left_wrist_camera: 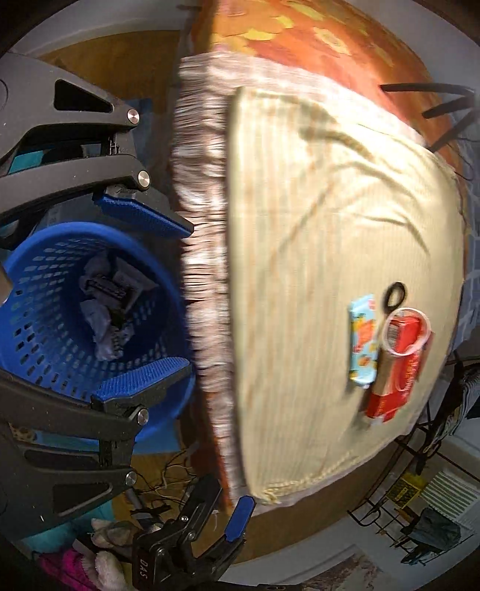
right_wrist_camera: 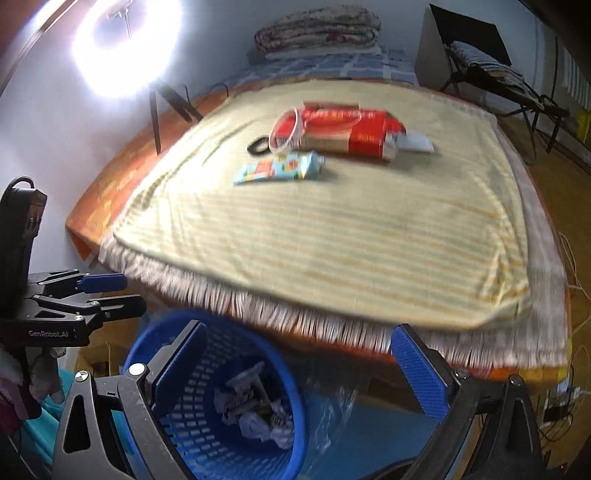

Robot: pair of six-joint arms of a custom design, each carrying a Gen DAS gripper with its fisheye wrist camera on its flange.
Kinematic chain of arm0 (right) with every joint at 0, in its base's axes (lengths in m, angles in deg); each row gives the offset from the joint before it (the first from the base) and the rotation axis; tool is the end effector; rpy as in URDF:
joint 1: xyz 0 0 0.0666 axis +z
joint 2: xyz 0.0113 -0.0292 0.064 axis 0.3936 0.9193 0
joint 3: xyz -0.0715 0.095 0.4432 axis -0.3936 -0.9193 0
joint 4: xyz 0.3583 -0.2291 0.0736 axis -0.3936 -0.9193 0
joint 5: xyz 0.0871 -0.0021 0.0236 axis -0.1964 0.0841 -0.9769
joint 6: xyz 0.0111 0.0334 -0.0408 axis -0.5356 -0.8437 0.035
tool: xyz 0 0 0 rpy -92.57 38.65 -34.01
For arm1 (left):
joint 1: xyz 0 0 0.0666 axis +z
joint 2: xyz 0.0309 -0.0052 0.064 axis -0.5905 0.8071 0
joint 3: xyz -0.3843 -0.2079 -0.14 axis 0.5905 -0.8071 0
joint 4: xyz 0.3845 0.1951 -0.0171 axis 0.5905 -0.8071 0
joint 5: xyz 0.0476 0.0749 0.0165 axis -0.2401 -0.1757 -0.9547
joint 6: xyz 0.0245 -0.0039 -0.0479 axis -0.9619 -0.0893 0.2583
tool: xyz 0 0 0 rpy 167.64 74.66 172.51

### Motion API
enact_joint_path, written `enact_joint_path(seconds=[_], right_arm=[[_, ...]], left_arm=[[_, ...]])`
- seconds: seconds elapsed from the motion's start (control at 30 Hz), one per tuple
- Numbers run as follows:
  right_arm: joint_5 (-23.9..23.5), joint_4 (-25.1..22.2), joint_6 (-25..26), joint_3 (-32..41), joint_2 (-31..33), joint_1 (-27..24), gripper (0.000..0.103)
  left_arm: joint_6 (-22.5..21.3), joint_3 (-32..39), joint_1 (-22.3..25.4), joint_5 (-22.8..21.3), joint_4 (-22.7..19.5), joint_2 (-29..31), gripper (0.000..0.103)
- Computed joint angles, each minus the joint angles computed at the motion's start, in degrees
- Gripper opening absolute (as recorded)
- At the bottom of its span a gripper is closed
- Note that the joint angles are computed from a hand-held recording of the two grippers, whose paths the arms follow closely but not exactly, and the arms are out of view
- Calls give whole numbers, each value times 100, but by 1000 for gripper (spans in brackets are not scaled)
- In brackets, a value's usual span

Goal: Collect trash
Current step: 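Move both tools back over the bed toward the snack wrapper and red box, then grasp the snack wrapper with the left tool while the right tool grasps the red box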

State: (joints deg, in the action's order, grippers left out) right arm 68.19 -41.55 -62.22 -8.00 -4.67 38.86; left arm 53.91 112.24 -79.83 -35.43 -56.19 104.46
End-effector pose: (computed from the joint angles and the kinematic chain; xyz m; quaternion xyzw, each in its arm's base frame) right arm 0.3494 0.1055 0.5216 -0.1707 0.9389 0.1377 0.2654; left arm 0.3373 -0.3174 0.5256 0.0055 0.9765 -0.1067 0.1873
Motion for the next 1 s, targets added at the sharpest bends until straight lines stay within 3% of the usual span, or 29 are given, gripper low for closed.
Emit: enact_joint_path(seconds=[0.17, 0.43, 0.63, 0.77, 1.0], right_arm=[[25, 35, 27, 337, 292, -176, 100], [-761, -208, -488, 1127, 1099, -836, 98], [-1295, -199, -934, 1636, 1683, -1131, 86], [-1452, -72, -1149, 1988, 2033, -1126, 84], [-1608, -6, -1416, 2544, 2594, -1026, 67]], left_arm=[[-162, 373, 224, -1, 18, 229, 69], [-346, 996, 415, 138, 121, 713, 69], [-514, 1531, 539, 206, 140, 1147, 69], [-589, 1840, 622, 246, 135, 1419, 69], [-600, 2376, 753, 240, 159, 1883, 69]])
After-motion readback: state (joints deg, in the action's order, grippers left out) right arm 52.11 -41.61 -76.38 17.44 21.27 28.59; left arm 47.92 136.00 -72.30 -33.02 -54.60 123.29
